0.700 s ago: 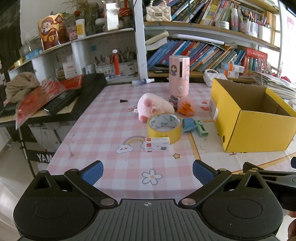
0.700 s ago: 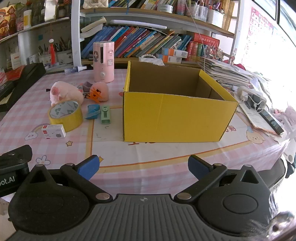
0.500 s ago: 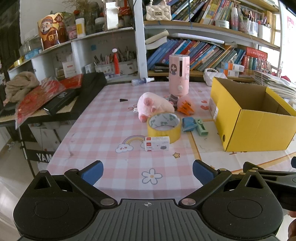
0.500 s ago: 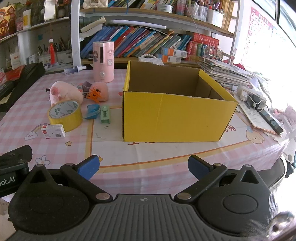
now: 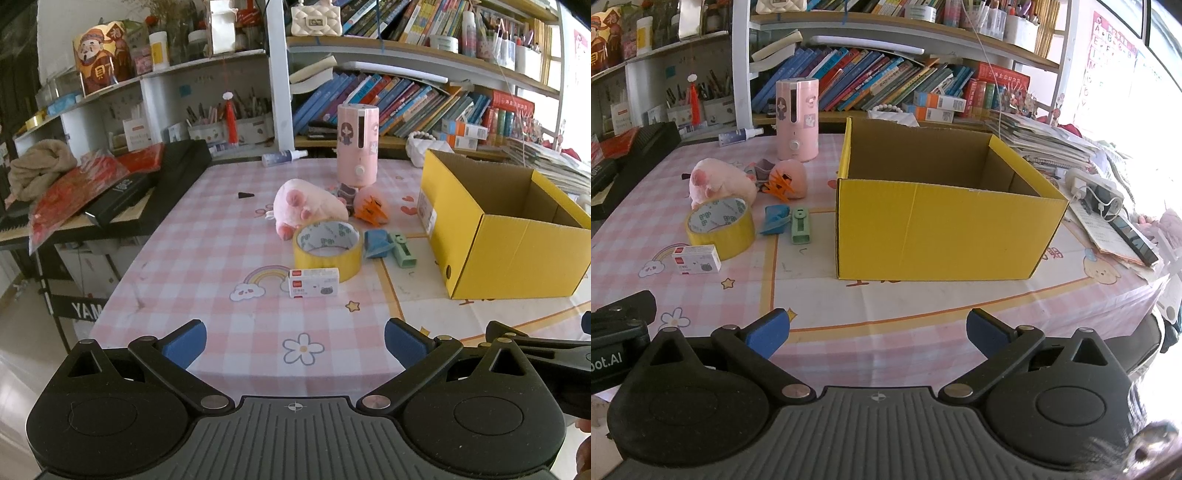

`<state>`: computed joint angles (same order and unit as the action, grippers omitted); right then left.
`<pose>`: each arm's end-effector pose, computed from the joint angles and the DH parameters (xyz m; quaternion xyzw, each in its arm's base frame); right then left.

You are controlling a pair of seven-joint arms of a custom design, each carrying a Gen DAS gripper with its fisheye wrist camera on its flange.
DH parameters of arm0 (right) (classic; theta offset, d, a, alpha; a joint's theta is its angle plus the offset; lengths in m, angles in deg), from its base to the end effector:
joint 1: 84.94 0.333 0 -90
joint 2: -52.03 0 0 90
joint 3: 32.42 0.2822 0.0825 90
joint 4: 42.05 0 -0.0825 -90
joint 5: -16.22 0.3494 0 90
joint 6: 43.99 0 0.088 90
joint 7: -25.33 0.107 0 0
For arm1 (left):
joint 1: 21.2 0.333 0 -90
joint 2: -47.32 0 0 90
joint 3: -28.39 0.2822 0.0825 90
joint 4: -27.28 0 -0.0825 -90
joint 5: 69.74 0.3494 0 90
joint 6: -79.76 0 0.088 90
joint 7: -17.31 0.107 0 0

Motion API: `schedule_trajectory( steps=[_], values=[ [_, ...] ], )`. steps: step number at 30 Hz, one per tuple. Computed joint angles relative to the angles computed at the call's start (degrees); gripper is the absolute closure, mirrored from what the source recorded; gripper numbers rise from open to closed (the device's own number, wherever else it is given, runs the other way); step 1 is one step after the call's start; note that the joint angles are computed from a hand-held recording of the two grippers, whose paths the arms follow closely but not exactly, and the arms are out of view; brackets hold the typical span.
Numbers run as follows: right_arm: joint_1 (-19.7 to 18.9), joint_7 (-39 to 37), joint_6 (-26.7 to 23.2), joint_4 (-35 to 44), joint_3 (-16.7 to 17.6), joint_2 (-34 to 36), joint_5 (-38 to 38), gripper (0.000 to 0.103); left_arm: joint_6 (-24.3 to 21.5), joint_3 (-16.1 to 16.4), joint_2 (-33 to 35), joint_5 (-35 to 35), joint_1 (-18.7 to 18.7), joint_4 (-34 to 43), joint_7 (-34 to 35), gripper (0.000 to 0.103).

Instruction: Organize objects

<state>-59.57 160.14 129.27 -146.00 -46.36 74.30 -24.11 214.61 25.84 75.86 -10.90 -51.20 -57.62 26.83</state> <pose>0.6141 0.1917 0.4020 -0.6846 0.5934 -0.3086 0.2899 0.5860 -0.3536 0.4168 -0.7060 0.5625 -0.2400 0.3572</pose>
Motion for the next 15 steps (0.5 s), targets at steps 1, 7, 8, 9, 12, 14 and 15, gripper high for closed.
schedule_trajectory(
  steps=[1, 7, 8, 9, 12, 14, 15],
  values=[
    [0.06, -0.01, -0.13, 0.10, 0.01, 0.01, 0.04, 0.000, -0.03, 0.01, 0.05, -0.02, -0.02, 0.06, 0.00, 0.000],
    [0.08, -0.19, -0.15, 0.13, 0.04, -0.01, 0.22, 0.000, 0.06, 0.07, 0.21, -0.16, -0.07, 0.11, -0.05, 0.000],
    [0.07, -0.14, 0.04, 0.01, 0.00, 0.02, 0.15, 0.000, 0.07, 0.08, 0.21, -0.16, -0.08, 0.11, -0.05, 0.000],
    [0.03, -0.17, 0.15, -0.09, 0.00, 0.02, 0.19, 0.000, 0.09, 0.07, 0.24, -0.20, -0.07, 0.11, -0.01, 0.000],
    [0.05, -0.26, 0.24, -0.11, -0.05, 0.00, 0.21, 0.000, 0.07, 0.11, 0.29, -0.22, -0.10, 0.16, -0.03, 0.000],
    [-0.13, -0.65, 0.10, 0.71, 0.30, 0.70, 0.75, 0.000, 0.18, 0.13, 0.29, -0.23, -0.07, 0.08, -0.04, 0.000],
    [-0.07, -0.69, 0.31, 0.66, 0.17, 0.82, 0.81, 0.000, 0.19, 0.14, 0.29, -0.21, -0.09, 0.06, -0.08, 0.000]
  ],
)
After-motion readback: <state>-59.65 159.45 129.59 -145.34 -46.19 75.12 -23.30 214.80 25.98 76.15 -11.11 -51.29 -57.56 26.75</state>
